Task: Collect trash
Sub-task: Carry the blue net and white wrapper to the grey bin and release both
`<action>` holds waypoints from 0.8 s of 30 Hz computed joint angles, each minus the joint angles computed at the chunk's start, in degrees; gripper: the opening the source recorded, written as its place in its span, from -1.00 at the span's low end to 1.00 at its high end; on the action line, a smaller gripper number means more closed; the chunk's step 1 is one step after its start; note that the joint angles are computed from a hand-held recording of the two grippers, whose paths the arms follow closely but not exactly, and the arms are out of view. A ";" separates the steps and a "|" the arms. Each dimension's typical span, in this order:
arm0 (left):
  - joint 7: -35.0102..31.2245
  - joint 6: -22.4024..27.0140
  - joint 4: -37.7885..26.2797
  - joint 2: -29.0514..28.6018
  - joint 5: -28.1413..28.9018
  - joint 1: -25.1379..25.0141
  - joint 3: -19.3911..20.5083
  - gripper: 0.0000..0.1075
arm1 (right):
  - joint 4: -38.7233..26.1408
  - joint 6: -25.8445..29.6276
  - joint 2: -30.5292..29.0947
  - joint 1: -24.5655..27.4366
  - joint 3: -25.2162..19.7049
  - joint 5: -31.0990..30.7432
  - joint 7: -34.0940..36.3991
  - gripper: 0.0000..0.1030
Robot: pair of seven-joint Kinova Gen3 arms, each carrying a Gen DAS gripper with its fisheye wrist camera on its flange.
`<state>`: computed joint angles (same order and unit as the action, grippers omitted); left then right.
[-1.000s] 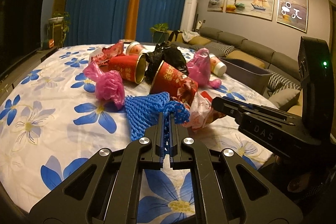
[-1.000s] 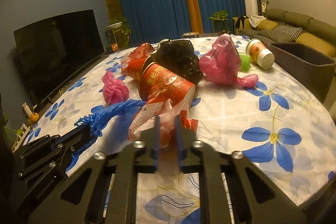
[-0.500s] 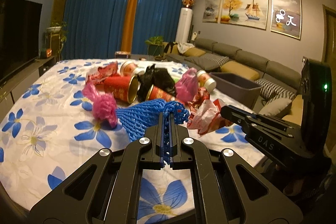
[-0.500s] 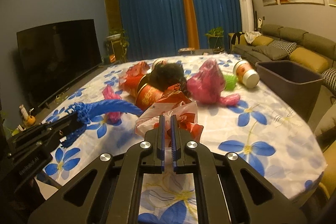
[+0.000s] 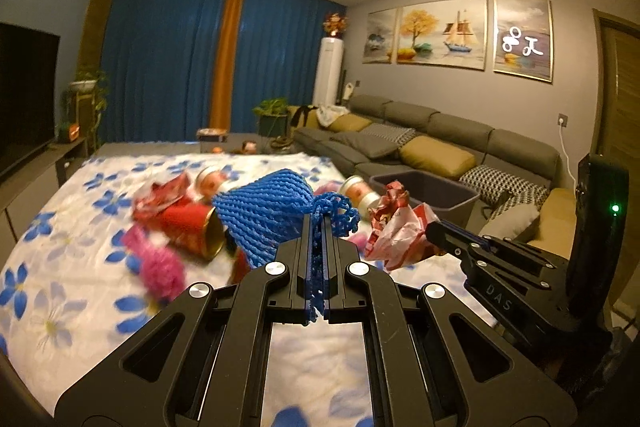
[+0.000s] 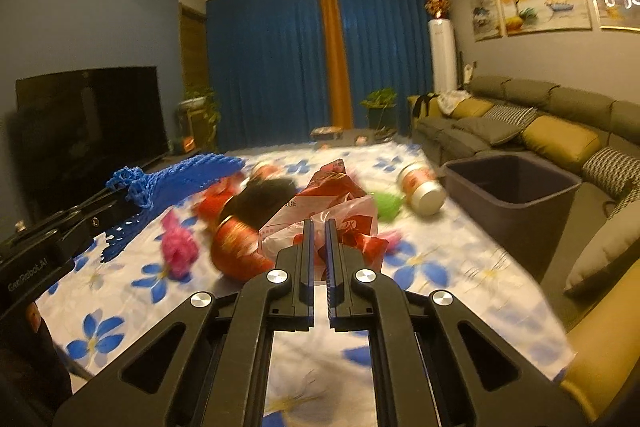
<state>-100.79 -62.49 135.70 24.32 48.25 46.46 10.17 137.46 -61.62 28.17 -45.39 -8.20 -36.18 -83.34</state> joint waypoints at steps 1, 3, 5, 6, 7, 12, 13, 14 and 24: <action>-0.49 1.30 -1.19 -0.04 -1.53 -0.86 -0.11 -0.96 | -0.04 -0.12 -0.27 0.34 0.36 -0.06 0.16 -0.89; -1.27 3.80 -3.98 0.28 -4.59 -2.53 -0.37 -0.96 | -0.07 -0.79 -0.74 1.20 1.20 -0.55 0.76 -0.89; -1.15 6.16 -6.37 0.62 -7.97 -4.24 -0.50 -0.96 | -0.37 -1.09 -1.05 2.33 1.86 -0.81 1.52 -0.89; -1.60 7.39 -7.91 0.98 -9.09 -4.78 -0.68 -0.96 | -0.67 -1.41 -1.04 3.16 2.39 -0.95 1.90 -0.89; -2.26 8.88 -9.99 1.57 -10.47 -5.39 -0.89 -0.96 | -0.88 -1.61 -1.09 3.82 2.66 -1.05 2.24 -0.89; -3.20 15.31 -19.37 4.89 -16.13 -7.72 -1.53 -0.96 | -3.12 -0.69 -1.05 9.13 4.27 0.57 3.01 -0.89; -2.81 16.73 -21.28 5.69 -17.49 -8.33 -1.50 -0.96 | -3.68 -0.29 -1.04 10.15 4.52 1.06 3.16 -0.89; -2.02 18.00 -23.33 6.68 -19.34 -9.09 -1.38 -0.96 | -4.22 0.13 -1.04 11.19 4.76 1.62 3.29 -0.89; 2.69 31.83 -43.48 17.16 -30.89 -12.32 -1.77 -0.96 | -11.63 4.70 1.94 19.27 7.29 3.20 4.01 -0.89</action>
